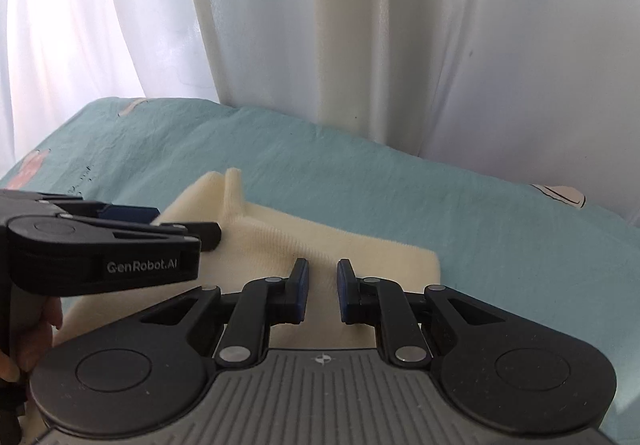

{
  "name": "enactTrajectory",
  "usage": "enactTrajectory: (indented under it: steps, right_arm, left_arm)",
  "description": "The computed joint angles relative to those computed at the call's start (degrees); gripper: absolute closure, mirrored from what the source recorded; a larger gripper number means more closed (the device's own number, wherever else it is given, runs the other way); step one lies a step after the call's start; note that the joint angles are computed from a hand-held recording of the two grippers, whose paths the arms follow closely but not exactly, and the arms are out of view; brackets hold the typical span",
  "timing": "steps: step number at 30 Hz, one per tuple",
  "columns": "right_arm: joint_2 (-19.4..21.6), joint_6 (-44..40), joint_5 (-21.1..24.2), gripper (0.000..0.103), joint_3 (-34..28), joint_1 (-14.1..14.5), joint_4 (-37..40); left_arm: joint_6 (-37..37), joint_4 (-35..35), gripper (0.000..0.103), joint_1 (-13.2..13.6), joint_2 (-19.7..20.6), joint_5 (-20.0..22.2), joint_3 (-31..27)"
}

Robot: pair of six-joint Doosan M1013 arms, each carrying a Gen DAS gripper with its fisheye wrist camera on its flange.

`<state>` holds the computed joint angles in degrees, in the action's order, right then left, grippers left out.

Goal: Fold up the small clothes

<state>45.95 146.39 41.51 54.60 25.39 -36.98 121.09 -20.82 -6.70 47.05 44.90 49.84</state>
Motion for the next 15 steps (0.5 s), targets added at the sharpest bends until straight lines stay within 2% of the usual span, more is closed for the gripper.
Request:
enactTrajectory:
  steps: [2, 3, 4, 5, 8, 9, 12, 15]
  right_arm:
    - [0.61, 3.79, 2.6, 0.087, -0.32, 0.38, -4.86]
    - [1.03, 6.27, 4.01, 0.076, 0.0, 0.61, -9.08]
    - [1.08, 8.13, 4.45, 0.071, 0.45, 0.73, -11.44]
    - [1.44, 8.84, 7.03, 0.07, -0.41, 0.67, -10.8]
    - [0.48, 11.04, 5.75, 0.069, 0.88, 0.36, -9.6]
    - [-0.26, 12.42, 5.39, 0.069, 1.8, 0.39, -9.41]
    - [-4.6, 18.41, 0.29, 0.067, 7.85, 0.56, -7.91]
    - [-11.06, 31.34, -6.9, 0.06, 17.86, 1.64, -8.6]
  left_arm:
    - [-0.46, 1.56, 0.025, -0.43, -0.24, -2.85, 1.13]
    - [-0.28, 1.68, 0.023, -0.51, -0.3, -3.64, 1.49]
    - [0.0, 1.42, 0.02, -0.53, -0.23, -4.11, 1.59]
    - [-0.51, 1.17, 0.016, -0.46, -0.07, -4.08, 1.42]
    - [-5.41, 3.37, 0.004, -0.34, 1.02, -1.79, -0.75]
    - [-6.81, 3.47, 0.004, -0.12, 1.61, -0.32, -1.95]
    - [-6.75, 4.2, 0.004, 0.33, 0.75, -0.01, -1.06]
    - [-4.49, 2.78, 0.005, 1.6, -1.24, 0.93, 1.26]
